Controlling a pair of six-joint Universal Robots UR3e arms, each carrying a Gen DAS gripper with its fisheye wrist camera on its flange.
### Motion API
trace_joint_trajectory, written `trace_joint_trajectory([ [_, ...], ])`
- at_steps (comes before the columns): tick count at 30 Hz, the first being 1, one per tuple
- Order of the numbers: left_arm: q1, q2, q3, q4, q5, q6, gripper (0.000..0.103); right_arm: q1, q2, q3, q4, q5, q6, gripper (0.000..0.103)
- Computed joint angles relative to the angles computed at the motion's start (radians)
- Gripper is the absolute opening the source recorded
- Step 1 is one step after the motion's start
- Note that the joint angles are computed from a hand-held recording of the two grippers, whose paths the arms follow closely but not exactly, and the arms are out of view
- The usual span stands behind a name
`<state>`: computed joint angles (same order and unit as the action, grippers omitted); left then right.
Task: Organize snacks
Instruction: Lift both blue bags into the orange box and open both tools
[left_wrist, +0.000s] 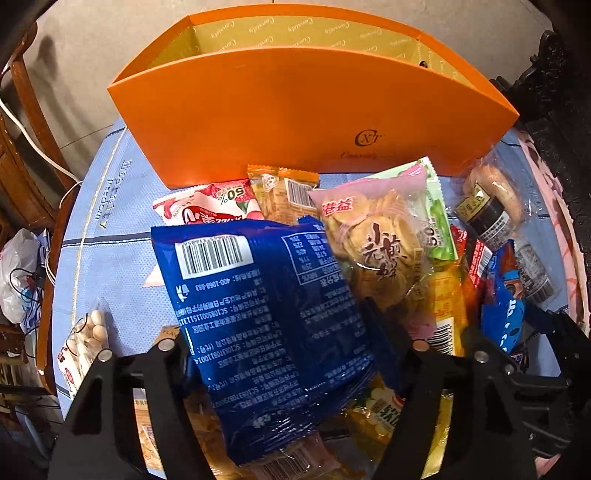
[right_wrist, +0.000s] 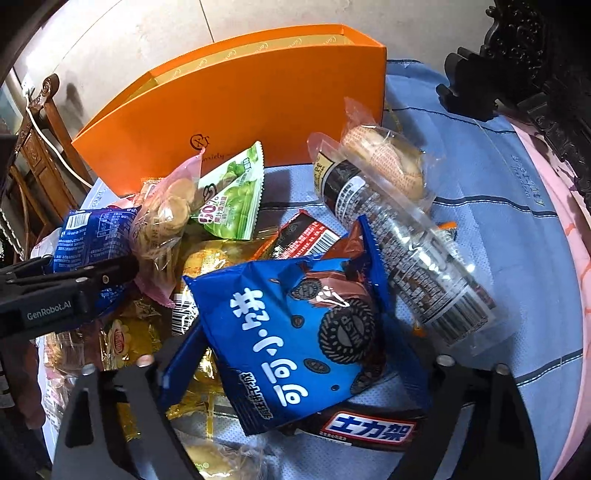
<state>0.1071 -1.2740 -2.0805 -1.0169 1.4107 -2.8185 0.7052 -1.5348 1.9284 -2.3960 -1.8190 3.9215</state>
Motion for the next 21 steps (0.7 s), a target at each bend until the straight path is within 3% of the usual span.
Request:
trace_joint_trajectory([
  [7,0.001,0.037,0.010,-0.050,-0.012,-0.010,0.060,0.027,0.012,-0.053,0.061,-0.036,-0.022,0.063],
  [21,0.126,0.169,0.073,-0.207,-0.091,0.071,0.054,0.051,-0.022,-0.210,0.172,-0.119,-0.093,0.060],
])
